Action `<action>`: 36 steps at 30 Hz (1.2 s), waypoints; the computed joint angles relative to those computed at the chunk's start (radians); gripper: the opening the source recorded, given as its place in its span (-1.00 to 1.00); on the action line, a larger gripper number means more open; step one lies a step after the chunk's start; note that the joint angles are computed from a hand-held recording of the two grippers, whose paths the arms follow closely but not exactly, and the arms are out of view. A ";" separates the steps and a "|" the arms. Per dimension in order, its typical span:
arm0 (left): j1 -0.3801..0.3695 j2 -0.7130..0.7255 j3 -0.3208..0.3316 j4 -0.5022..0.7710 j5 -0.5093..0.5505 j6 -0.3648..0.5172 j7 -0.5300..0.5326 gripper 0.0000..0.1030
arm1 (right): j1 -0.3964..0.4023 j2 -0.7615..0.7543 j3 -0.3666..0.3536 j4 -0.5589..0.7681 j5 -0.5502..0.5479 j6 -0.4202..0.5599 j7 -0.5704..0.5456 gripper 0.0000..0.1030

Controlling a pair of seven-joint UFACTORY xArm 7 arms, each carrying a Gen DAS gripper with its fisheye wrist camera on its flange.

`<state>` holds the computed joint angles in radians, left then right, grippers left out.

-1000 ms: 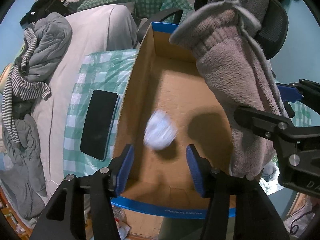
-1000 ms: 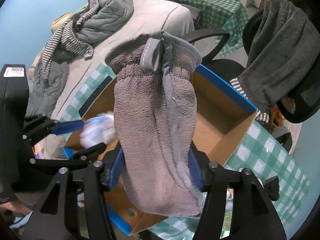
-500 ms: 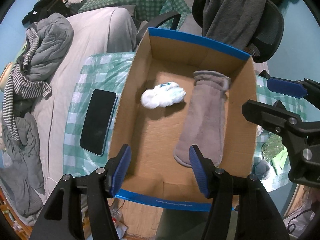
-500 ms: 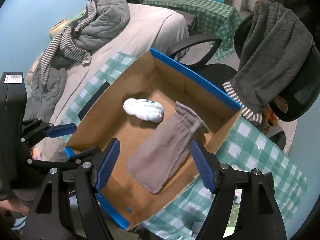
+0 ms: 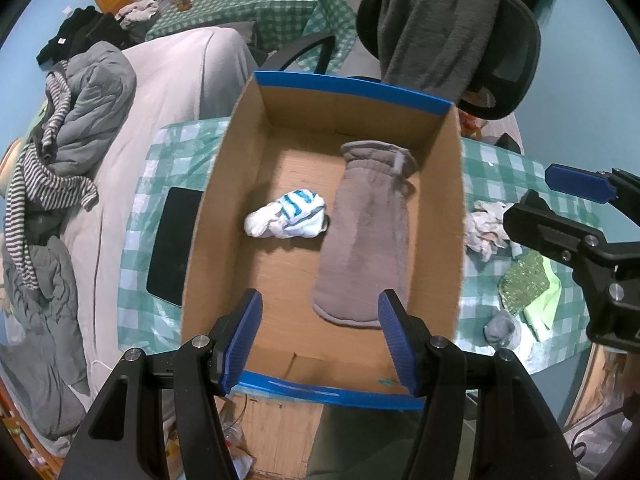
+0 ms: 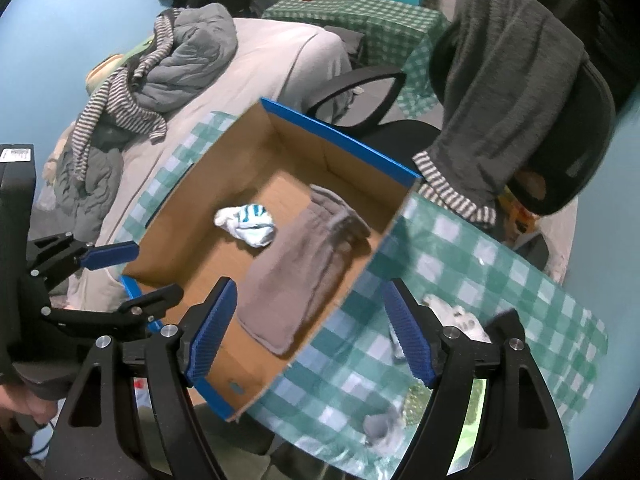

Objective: Organize soft objects
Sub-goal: 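Open the left tool over the box while the right tool releases the mitten into it, then move both open tools back from the box toward the table items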

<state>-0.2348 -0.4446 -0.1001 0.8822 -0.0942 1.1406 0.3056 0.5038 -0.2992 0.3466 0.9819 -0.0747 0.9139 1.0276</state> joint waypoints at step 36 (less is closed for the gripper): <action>-0.243 -0.080 -0.142 -0.062 -0.074 0.055 -0.054 0.24 | 0.037 -0.741 0.055 -0.440 0.247 0.375 0.193 0.50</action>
